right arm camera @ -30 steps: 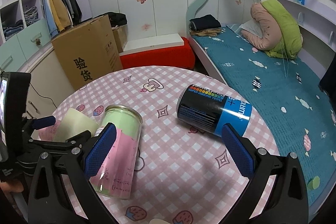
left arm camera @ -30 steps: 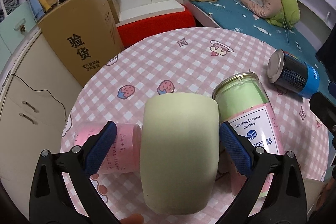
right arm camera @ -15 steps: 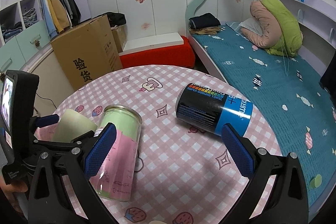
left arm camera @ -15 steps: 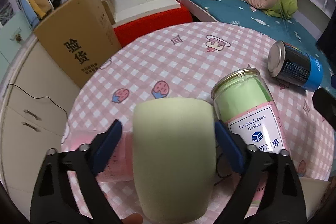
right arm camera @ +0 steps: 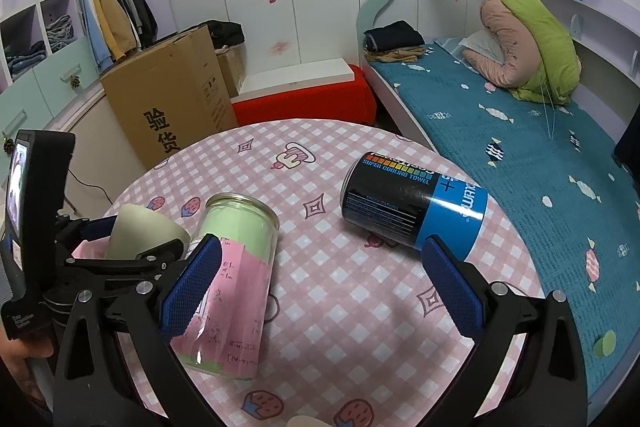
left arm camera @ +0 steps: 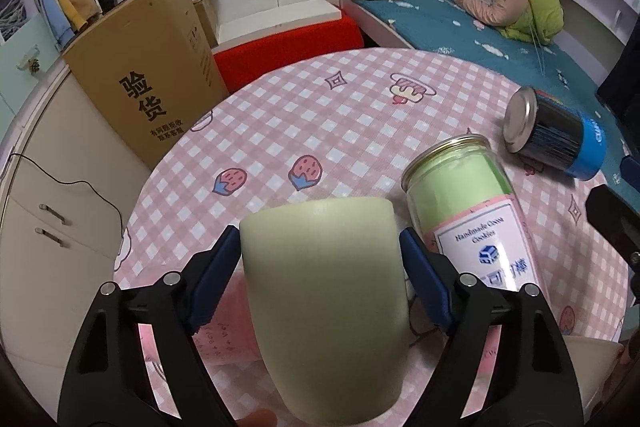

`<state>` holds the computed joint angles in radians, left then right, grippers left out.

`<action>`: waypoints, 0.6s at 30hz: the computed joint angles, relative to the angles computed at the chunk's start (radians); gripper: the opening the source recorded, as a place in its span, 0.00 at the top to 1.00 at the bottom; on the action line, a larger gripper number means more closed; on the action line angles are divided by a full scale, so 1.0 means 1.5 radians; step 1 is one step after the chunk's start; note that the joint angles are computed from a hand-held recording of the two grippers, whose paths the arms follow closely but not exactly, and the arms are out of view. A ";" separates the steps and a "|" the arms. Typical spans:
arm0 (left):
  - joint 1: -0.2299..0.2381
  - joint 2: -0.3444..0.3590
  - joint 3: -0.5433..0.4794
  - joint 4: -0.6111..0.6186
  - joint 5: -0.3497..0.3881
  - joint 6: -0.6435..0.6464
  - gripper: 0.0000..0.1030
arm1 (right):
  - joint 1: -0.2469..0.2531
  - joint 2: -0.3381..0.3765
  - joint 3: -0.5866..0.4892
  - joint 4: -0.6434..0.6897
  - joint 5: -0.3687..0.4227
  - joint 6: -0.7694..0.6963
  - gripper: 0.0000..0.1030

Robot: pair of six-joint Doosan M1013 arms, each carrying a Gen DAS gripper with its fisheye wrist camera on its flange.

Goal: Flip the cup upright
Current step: 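Close the left gripper around the pale green cup's body, then lift the pale green cup with the left gripper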

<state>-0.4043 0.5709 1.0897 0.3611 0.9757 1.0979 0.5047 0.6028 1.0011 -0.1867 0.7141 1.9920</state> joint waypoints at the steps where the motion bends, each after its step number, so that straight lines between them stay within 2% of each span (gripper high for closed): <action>1: -0.002 -0.004 0.005 0.003 -0.005 -0.002 0.22 | 0.000 -0.001 0.001 0.000 -0.001 -0.001 0.06; 10: -0.006 -0.049 0.060 0.009 -0.052 -0.029 0.22 | 0.008 -0.016 0.020 -0.011 -0.001 0.002 0.06; 18: -0.019 -0.092 0.110 0.014 -0.058 -0.054 0.23 | 0.015 -0.046 0.057 -0.038 -0.014 0.028 0.06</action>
<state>-0.4322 0.4333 1.2545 0.3827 0.8889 1.0161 0.5279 0.5335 1.0860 -0.2441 0.6925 2.0334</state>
